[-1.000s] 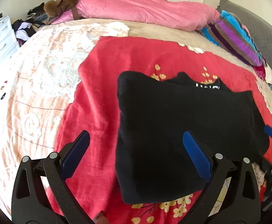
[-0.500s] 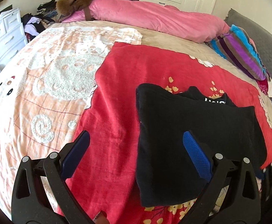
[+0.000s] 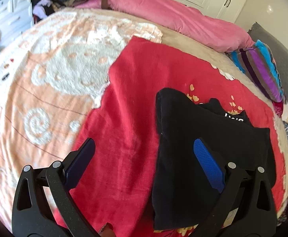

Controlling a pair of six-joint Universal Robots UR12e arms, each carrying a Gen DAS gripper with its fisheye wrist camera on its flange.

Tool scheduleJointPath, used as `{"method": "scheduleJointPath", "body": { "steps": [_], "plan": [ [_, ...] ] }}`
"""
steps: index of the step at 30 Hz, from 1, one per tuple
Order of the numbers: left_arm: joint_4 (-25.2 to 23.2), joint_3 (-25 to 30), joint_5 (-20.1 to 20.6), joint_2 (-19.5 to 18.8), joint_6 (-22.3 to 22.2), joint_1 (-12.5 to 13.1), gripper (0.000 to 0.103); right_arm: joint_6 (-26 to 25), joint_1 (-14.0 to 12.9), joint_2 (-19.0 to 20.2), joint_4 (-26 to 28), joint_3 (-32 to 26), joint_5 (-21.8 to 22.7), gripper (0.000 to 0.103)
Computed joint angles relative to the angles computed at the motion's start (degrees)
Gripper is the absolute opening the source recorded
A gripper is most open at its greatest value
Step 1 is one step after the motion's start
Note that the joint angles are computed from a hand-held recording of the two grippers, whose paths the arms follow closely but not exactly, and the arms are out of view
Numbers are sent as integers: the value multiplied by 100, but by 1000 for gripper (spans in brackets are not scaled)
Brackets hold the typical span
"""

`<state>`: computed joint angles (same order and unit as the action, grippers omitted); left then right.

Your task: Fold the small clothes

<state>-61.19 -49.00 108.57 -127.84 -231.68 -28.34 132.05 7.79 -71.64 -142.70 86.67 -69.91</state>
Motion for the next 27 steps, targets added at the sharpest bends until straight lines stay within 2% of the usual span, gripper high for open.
{"method": "scheduleJointPath", "body": {
  "steps": [6,12,18,21,23,24,25,27],
  "plan": [
    [545,-136,-109,-11,-125,39,93,71,75,93,8,-43,-33,97],
    [675,-147,-313,-54,-175,102,89,228,139,212,128,-153,25,97],
    [881,-307,-463,4,-354,145,89,610,201,391,89,-353,-221,93],
    [1014,-410,-589,45,-445,174,89,958,154,447,69,-459,-160,64],
    [1003,-420,-641,49,-441,185,89,1138,64,454,239,-547,139,32],
    [1002,-423,-651,48,-446,187,89,1231,6,459,360,-598,356,23],
    [1033,-436,-699,51,-463,196,89,1331,-33,460,407,-629,473,19],
    [1159,-480,-865,54,-487,219,89,1447,-102,449,496,-665,689,18]
  ]
}}
